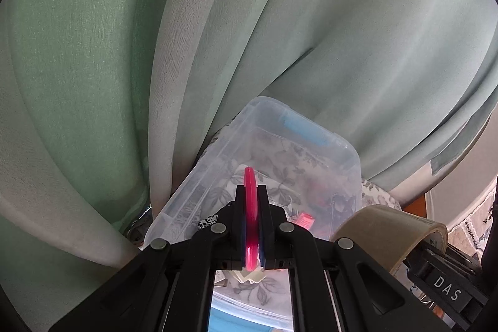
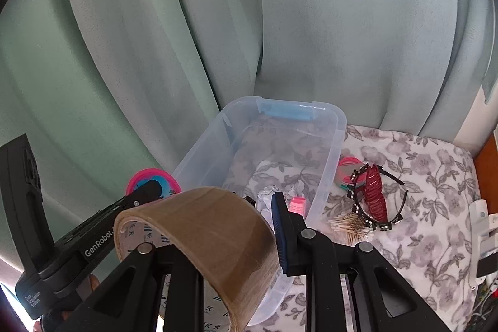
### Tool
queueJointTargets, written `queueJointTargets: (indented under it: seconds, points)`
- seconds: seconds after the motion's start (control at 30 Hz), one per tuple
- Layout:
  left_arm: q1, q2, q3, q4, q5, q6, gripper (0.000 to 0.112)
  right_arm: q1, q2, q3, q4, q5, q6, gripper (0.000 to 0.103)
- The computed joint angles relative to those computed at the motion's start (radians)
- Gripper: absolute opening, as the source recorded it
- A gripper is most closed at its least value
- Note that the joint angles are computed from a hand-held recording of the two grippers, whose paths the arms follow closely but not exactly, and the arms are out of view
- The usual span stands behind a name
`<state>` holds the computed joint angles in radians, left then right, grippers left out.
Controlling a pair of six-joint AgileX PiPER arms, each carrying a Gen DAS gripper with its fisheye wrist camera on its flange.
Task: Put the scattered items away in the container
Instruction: 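Carry the pink mirror and brown tape over the clear box with both tools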
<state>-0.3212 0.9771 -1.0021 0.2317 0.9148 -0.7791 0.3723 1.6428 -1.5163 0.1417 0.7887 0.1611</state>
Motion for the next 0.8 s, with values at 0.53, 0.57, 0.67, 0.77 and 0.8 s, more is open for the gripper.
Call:
queueJointTargets:
  seconds: [0.53, 0.57, 0.67, 0.77, 0.8]
  points:
    - [0.063, 0.059, 0.004, -0.047, 0.016, 0.067, 0.005, 0.028, 0.186, -0.175, -0.039, 0.126, -0.007, 0.027]
    - [0.06, 0.064, 0.003, -0.045, 0.014, 0.063, 0.005, 0.03, 0.19, -0.181, -0.044, 0.131, -0.005, 0.028]
    - [0.057, 0.083, -0.003, -0.053, 0.007, 0.071, 0.018, 0.036, 0.215, -0.217, -0.047, 0.172, -0.016, 0.047]
    - [0.044, 0.09, -0.006, -0.036, 0.013, 0.051, 0.027, 0.056, 0.223, -0.225, -0.097, 0.184, -0.002, 0.058]
    - [0.045, 0.089, -0.001, -0.04, 0.009, 0.052, 0.03, 0.058, 0.226, -0.227, -0.104, 0.187, 0.0, 0.059]
